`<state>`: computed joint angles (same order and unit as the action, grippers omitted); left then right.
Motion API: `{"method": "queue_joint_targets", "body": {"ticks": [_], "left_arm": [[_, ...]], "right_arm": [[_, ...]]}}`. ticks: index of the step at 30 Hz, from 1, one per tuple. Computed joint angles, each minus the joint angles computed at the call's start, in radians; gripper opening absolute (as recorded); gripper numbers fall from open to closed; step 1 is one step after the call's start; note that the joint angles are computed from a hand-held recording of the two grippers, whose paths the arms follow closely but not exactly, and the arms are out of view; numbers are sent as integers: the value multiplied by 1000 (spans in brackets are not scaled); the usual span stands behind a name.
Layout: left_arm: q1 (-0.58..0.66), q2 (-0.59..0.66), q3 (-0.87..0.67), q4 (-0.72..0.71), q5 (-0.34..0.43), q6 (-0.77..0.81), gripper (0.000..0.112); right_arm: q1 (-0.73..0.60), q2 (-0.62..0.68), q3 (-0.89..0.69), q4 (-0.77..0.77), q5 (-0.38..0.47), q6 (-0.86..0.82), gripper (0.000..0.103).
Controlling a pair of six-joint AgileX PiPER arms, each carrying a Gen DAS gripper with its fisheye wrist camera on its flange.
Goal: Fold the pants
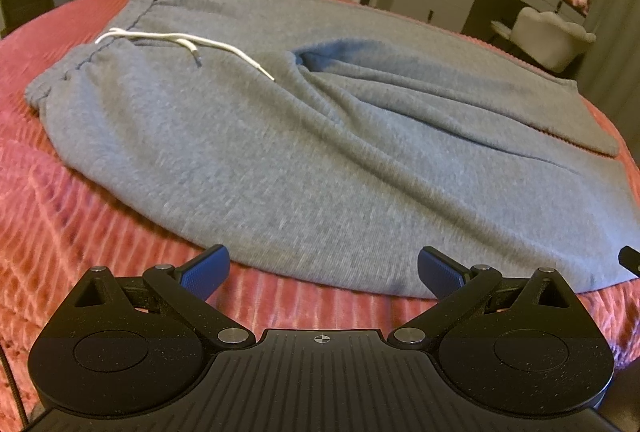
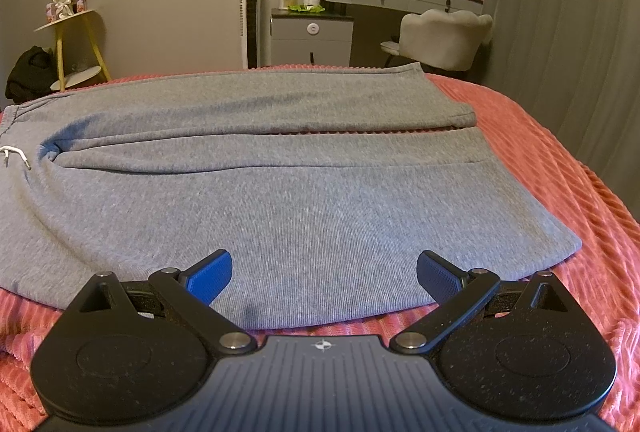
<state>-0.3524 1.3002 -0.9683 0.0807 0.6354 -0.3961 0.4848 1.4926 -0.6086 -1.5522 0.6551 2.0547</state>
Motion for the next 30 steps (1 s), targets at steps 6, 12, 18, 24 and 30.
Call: {"method": "queue_joint_targets", "body": {"ticks": [6, 12, 18, 24, 30], "left_arm": [[4, 2, -3, -12, 2, 8, 103], [6, 3, -4, -16, 3, 11, 103], [10, 5, -3, -23, -3, 10, 103], [16, 11, -8, -34, 2, 23, 103], [25, 12, -11, -54, 5, 38, 103]], "right_arm": [[-6, 0, 0, -5, -11, 10, 99], [-12, -1, 0, -5, -17, 18, 99], [-11, -1, -1, -3, -17, 19, 99], [-14, -1, -5, 2, -24, 9, 99], [-22, -5, -4, -11, -37, 21, 99]]}}
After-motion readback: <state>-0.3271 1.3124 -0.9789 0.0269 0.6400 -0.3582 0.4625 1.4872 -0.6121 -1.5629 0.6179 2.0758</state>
